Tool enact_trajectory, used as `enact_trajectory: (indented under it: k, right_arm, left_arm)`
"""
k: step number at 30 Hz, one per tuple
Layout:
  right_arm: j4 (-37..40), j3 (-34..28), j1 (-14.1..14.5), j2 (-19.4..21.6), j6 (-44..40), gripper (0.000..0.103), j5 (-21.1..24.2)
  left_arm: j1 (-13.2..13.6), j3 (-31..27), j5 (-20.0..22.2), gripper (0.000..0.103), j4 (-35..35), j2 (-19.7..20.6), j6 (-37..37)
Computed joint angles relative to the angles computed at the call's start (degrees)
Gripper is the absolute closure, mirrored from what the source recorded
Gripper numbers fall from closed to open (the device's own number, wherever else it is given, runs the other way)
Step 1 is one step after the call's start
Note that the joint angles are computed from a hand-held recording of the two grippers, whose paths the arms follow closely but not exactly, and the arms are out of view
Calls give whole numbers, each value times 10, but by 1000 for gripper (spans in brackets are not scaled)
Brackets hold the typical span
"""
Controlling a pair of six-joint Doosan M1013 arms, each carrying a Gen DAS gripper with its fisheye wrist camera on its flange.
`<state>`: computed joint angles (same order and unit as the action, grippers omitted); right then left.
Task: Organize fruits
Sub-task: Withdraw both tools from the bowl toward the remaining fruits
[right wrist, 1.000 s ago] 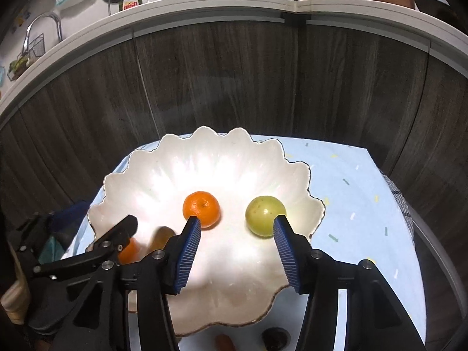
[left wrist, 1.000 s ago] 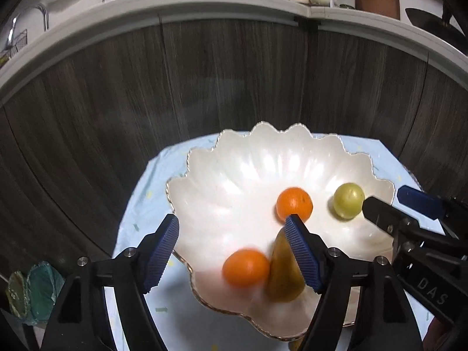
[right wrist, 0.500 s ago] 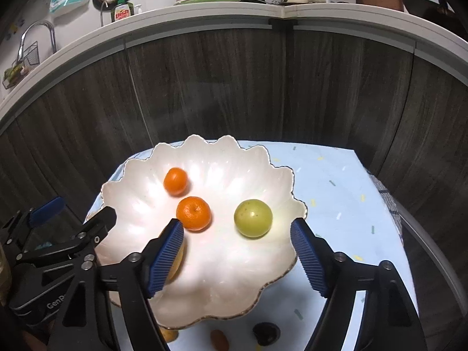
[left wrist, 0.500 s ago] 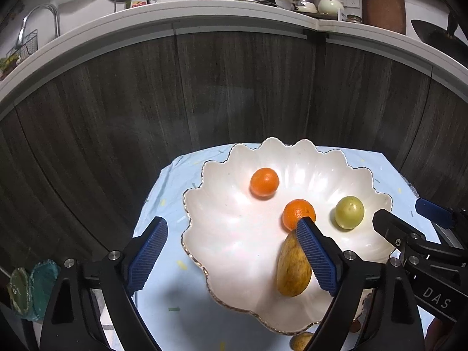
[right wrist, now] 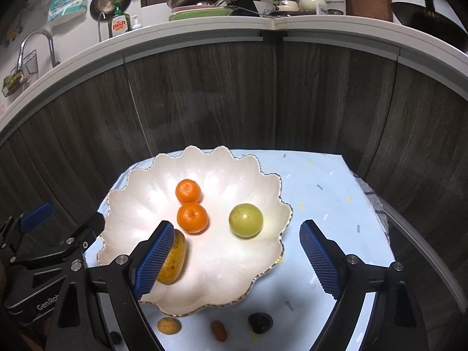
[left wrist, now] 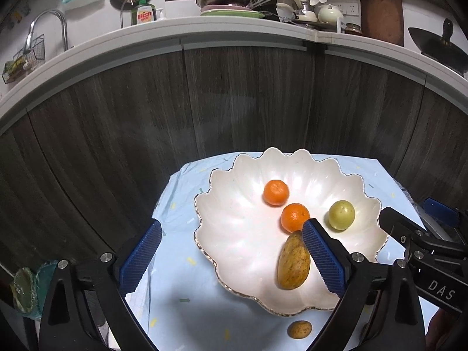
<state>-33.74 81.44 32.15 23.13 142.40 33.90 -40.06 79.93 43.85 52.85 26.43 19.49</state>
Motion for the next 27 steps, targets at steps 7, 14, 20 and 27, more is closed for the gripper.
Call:
enact_trajectory:
  k: [7, 14, 20, 27]
  right_arm:
    - [-21, 12, 4, -14, 21, 14, -2]
    - [-37, 21, 8, -25, 38, 14, -4]
    - [-43, 29, 11, -33, 48, 14, -5]
    - [-50, 42, 14, -44, 63, 14, -8]
  left_arm:
    - [-8, 12, 2, 3, 19, -13, -13]
    - [-15, 25, 2, 2, 33, -26, -26]
    - [-19, 37, 0, 1, 42, -36, -33]
    - [-25, 47, 0, 1, 49, -45, -39]
